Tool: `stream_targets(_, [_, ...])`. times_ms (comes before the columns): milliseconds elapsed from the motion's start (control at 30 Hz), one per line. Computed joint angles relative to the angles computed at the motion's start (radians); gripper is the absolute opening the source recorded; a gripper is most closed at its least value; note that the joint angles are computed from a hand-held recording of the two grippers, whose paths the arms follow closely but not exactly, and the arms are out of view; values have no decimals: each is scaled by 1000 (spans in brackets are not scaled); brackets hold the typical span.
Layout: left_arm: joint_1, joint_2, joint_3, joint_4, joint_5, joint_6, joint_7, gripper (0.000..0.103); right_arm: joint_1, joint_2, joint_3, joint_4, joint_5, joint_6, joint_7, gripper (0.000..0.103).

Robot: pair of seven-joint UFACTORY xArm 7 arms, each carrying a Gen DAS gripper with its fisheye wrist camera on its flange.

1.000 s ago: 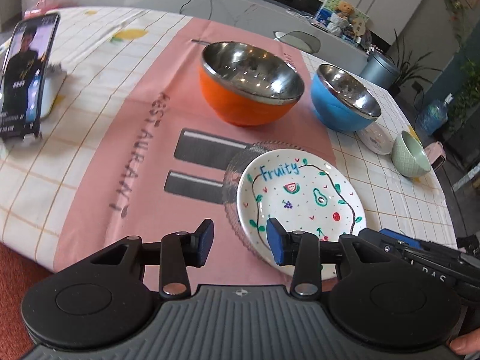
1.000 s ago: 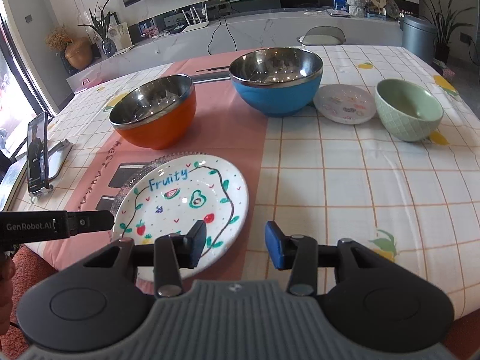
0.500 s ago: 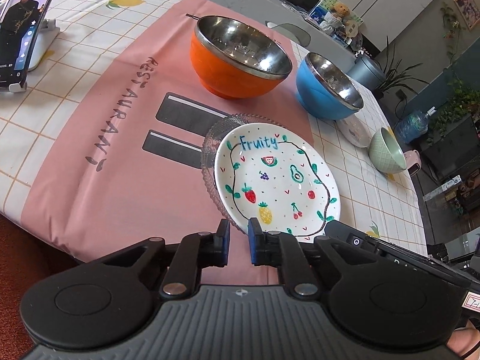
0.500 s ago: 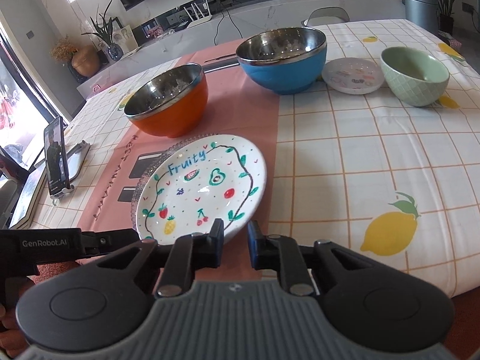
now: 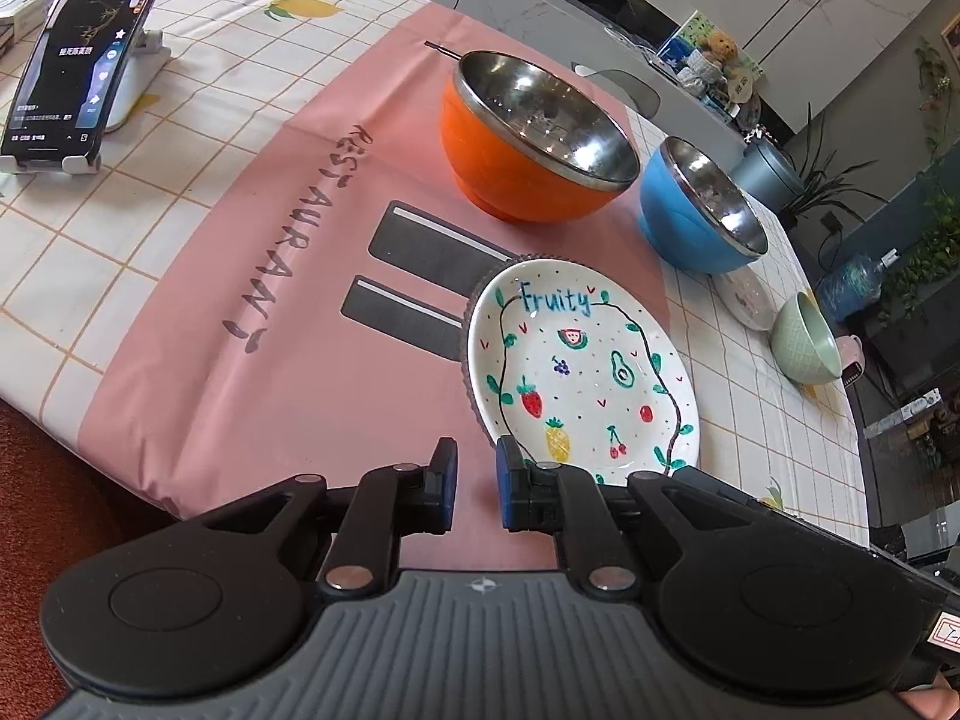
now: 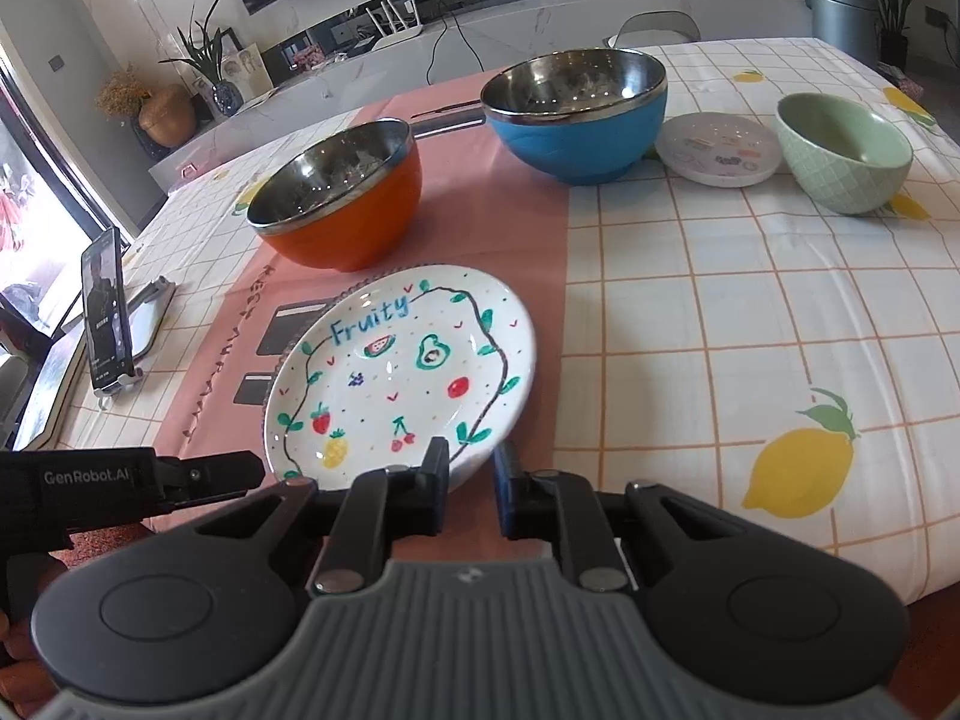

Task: Organize plates and bowls

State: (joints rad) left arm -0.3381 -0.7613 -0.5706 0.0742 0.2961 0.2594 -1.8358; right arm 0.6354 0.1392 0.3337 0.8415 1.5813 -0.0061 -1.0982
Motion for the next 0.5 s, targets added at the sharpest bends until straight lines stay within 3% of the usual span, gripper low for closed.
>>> stream_targets(133, [-20,-19,13,-6,-8,27,-1,15,3,16,4,13,-28,-3,21,9])
stream_targets(233, [-23,-30,19,2,-2,50,11,15,-7,10,17,-3,-128,-6,110,11])
stream_targets(367, [-4,-31,15,37,28,78,49,17,-28,-7,32,-1,-48,-7,42,18])
stream_targets(400, [8,-26,14,48,39,73,62,17,-26,-11,29,-1,-32,-14,27,25])
stream_targets(500, [58,5,3,86,70,38,97,17,-18,-25,5,0,28,-29,-22,29])
